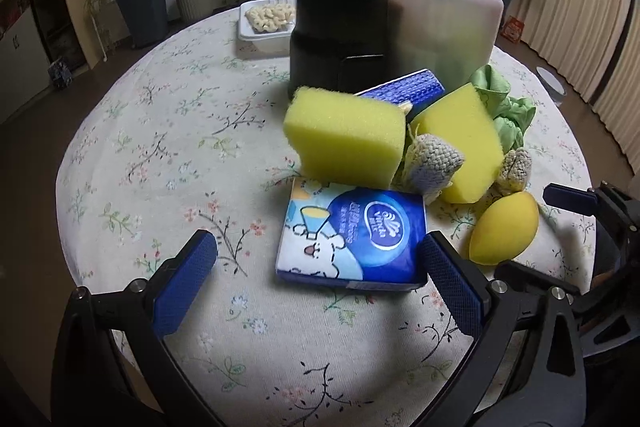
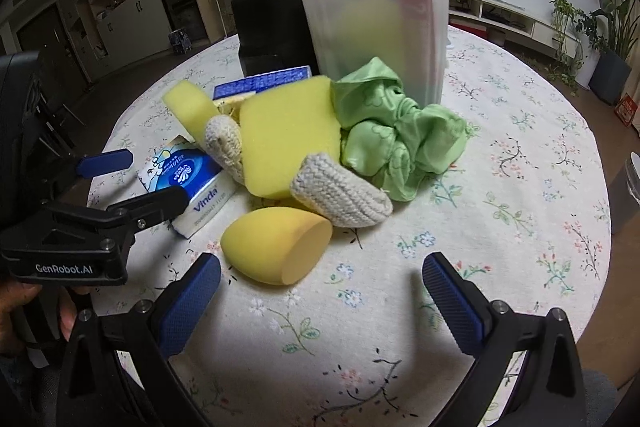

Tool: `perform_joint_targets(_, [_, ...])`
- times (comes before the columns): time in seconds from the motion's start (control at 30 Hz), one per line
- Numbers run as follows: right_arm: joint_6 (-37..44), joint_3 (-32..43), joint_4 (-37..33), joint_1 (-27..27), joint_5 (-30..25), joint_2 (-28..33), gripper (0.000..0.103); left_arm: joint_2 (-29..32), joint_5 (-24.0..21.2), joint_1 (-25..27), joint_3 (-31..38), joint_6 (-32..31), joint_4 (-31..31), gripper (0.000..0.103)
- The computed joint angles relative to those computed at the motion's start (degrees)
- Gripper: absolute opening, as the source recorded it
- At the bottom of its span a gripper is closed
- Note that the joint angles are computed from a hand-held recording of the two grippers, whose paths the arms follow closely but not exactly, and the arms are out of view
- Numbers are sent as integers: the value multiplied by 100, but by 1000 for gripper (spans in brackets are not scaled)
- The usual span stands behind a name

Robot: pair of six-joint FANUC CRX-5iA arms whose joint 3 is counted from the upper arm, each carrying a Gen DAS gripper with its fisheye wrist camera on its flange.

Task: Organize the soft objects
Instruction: 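Grasp the blue tissue pack with the left tool while the right tool grasps a yellow makeup sponge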

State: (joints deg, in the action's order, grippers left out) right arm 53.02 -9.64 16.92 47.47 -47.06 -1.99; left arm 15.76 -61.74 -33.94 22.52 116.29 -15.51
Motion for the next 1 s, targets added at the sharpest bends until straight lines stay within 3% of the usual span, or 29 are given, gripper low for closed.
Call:
perform_joint_targets(0.17, [-124, -8, 35, 62, -46, 26, 103, 11, 135, -10, -1, -364, 78, 103])
perform_joint_targets(0.53, [-444, 53, 354, 157, -180, 200, 96, 237, -148, 0, 257, -540, 105, 103])
perform_joint_targets(0.7, [-505, 57, 419, 149, -120, 228, 88, 422, -604, -60, 522, -379, -104, 103])
perform_joint_targets(0.83, [-367, 171, 333, 101, -73, 297, 77, 368, -501, 7, 388, -290, -36, 102])
perform_joint_targets(0.87, [-353, 172, 340, 107, -50, 302, 73, 348, -451, 20, 355, -301, -12, 100])
perform_joint_targets(0.93, [-293, 145, 322, 120, 24, 276, 63, 268, -240, 82, 194, -389, 150, 79])
perform_joint_targets(1.0, [-233, 117, 241, 117, 88, 229, 56, 229, -133, 97, 132, -428, 200, 74])
